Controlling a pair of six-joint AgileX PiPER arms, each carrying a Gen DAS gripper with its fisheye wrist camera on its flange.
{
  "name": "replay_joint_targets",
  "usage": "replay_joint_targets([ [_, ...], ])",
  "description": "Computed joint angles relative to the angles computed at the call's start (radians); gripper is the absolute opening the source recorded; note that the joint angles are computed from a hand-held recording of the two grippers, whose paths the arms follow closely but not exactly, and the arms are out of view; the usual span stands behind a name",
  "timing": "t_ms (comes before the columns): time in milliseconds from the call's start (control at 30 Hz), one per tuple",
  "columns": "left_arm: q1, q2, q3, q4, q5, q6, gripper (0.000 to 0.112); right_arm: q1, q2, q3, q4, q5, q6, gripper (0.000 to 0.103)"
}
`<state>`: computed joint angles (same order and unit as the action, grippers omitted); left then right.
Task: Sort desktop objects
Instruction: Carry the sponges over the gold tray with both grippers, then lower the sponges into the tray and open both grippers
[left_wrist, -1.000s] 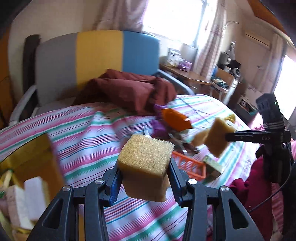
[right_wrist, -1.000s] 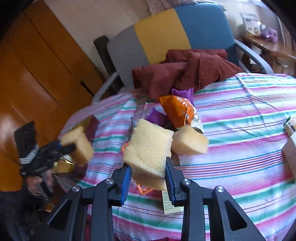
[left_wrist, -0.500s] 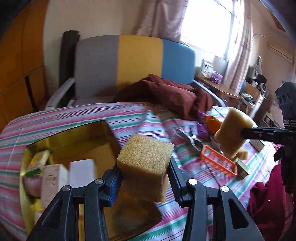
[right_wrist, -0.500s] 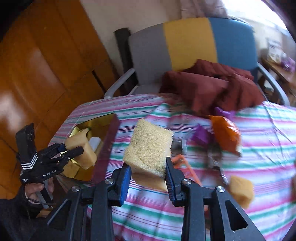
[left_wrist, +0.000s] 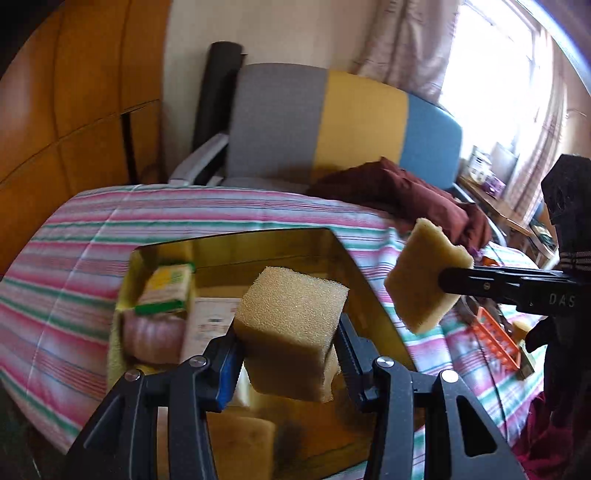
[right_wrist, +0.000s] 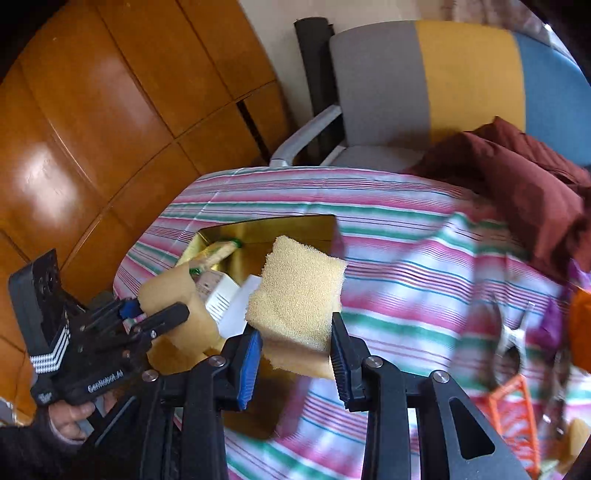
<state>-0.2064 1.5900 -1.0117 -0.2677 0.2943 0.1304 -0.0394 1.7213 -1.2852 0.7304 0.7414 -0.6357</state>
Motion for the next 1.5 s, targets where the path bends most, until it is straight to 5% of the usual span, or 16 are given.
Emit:
replay_joint_targets([
  [233,0.061,0.003,0.011,0.08,-0.011,-0.076,0.047,0.126,0.14,-0.168,-0.074,-0.049,0.135,0.036],
  [567,0.208,0.029,0.004,-0.208,-0.007,0.186,0.047,0.217,0.357,-0.461,-0.23,-0.021,0.362,0.038],
  [1100,0.254,0.094,0.023,-0.41,-0.041,0.402,0.047,0.354,0.649,-0.894,-0.547,0.11,0.618,0.038],
  [1367,0.263,0.109,0.007,-0.516,-0.009,0.518,0.053,0.382,0.812,-1.162,-0.498,0.271,0.622,0.044],
  [1500,0.283,0.107,0.025,-0.634,0.009,0.634,0.056,0.362,0.766,-1.06,-0.409,0.211,0.589,0.058],
])
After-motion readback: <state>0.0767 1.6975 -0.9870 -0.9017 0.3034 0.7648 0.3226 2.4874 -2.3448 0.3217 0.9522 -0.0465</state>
